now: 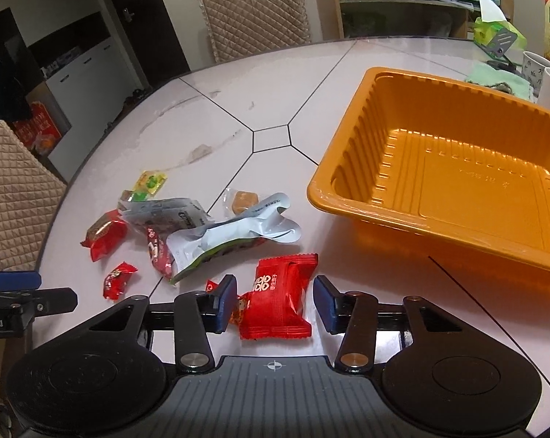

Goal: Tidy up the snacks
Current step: 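Lower the right gripper onto the large red candy packet and close it, then grasp the small red candy with the left gripper while the right gripper holds its packet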

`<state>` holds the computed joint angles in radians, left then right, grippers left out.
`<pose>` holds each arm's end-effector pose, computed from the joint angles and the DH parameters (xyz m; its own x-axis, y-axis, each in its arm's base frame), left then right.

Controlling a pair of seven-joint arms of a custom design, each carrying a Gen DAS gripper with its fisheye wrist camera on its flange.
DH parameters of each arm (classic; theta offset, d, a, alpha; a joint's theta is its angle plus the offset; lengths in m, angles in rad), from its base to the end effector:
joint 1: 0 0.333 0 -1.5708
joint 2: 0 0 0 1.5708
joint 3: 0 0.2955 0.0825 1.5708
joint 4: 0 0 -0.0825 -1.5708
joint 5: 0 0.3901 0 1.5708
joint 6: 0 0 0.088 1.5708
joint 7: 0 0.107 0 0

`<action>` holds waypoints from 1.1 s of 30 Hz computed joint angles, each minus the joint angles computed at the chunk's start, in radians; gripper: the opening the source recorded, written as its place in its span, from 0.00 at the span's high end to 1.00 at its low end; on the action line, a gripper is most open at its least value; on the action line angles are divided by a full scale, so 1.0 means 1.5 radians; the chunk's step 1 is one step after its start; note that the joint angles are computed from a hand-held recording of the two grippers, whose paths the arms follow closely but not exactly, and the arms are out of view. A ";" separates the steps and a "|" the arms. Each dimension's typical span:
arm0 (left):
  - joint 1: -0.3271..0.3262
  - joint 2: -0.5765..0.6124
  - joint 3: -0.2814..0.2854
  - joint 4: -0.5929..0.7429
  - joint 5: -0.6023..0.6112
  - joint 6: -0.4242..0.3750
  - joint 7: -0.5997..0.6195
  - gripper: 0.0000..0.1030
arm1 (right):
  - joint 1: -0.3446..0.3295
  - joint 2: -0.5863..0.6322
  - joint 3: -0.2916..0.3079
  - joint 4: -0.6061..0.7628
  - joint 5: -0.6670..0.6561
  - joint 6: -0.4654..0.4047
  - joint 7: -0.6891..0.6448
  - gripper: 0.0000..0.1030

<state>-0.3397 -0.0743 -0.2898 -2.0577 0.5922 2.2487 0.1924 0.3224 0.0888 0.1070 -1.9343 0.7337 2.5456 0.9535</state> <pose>0.4653 -0.3227 0.4757 0.4015 -0.9145 0.0502 -0.7545 -0.3614 -0.5479 0.5711 0.2504 0.4722 0.5744 -0.7527 -0.3218 -0.7389 -0.3075 -0.5996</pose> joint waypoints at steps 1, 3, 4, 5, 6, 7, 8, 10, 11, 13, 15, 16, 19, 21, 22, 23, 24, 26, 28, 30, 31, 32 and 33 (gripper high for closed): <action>0.000 0.002 0.000 0.001 0.001 0.001 0.002 0.27 | 0.001 0.002 0.000 0.000 -0.005 0.003 0.003 0.57; 0.001 0.006 0.001 0.003 0.002 0.003 0.007 0.28 | 0.004 0.008 0.001 0.002 -0.014 0.007 0.009 0.61; 0.001 0.008 0.002 0.004 0.003 0.004 0.010 0.28 | 0.004 0.010 0.001 0.002 -0.015 0.009 0.011 0.63; 0.001 0.010 0.002 0.006 0.003 0.005 0.014 0.29 | 0.005 0.012 0.002 0.003 -0.015 0.010 0.012 0.65; 0.001 0.013 0.002 0.007 0.003 0.007 0.016 0.29 | 0.005 0.013 0.002 0.004 -0.016 0.010 0.014 0.65; 0.002 0.016 0.003 0.009 0.003 0.010 0.019 0.29 | 0.005 0.014 0.002 0.004 -0.016 0.012 0.015 0.65; 0.002 0.018 0.003 0.010 0.003 0.012 0.021 0.29 | 0.005 0.015 0.002 0.004 -0.017 0.012 0.016 0.66; 0.002 0.023 0.005 0.013 0.006 0.019 0.026 0.29 | 0.006 0.017 0.003 0.004 -0.019 0.015 0.014 0.67; 0.003 0.027 0.005 0.015 0.006 0.021 0.030 0.29 | 0.006 0.017 0.003 0.004 -0.019 0.015 0.013 0.69; 0.003 0.034 0.006 0.020 0.007 0.026 0.036 0.30 | 0.004 0.014 0.004 0.001 -0.007 0.017 -0.003 0.73; 0.004 0.041 0.008 0.023 0.010 0.035 0.041 0.34 | 0.004 0.011 0.004 -0.003 -0.008 0.021 -0.012 0.75; 0.004 0.045 0.008 0.025 0.011 0.039 0.044 0.35 | 0.002 0.009 0.004 -0.005 0.003 0.021 -0.020 0.75; 0.004 0.059 0.010 0.034 0.016 0.048 0.054 0.39 | -0.002 -0.003 0.002 -0.013 0.018 0.023 -0.026 0.76; 0.005 0.069 0.012 0.040 0.017 0.053 0.062 0.44 | -0.005 -0.013 -0.001 -0.018 0.029 0.019 -0.030 0.76; 0.005 0.073 0.013 0.042 0.017 0.057 0.066 0.45 | -0.005 -0.017 -0.003 -0.020 0.030 0.019 -0.028 0.76; 0.005 0.077 0.014 0.045 0.017 0.059 0.068 0.48 | -0.007 -0.021 -0.005 -0.023 0.031 0.016 -0.024 0.76; 0.005 0.083 0.015 0.049 0.019 0.059 0.070 0.49 | -0.008 -0.026 -0.007 -0.025 0.030 0.012 -0.018 0.76; 0.005 0.092 0.016 0.056 0.022 0.059 0.074 0.53 | -0.011 -0.033 -0.010 -0.030 0.028 0.008 -0.010 0.76; 0.006 0.097 0.019 0.059 0.019 0.065 0.080 0.59 | -0.014 -0.040 -0.014 -0.037 0.025 0.006 -0.004 0.76; 0.007 0.104 0.020 0.065 0.018 0.064 0.084 0.61 | -0.017 -0.047 -0.017 -0.042 0.022 0.002 0.002 0.76; 0.007 0.107 0.021 0.067 0.015 0.063 0.088 0.62 | -0.019 -0.050 -0.018 -0.045 0.019 0.001 0.005 0.76; 0.007 0.109 0.022 0.070 0.013 0.062 0.091 0.66 | -0.020 -0.054 -0.019 -0.049 0.018 0.001 0.008 0.76; 0.007 0.111 0.022 0.072 0.012 0.060 0.094 0.71 | -0.021 -0.057 -0.021 -0.052 0.018 0.000 0.008 0.76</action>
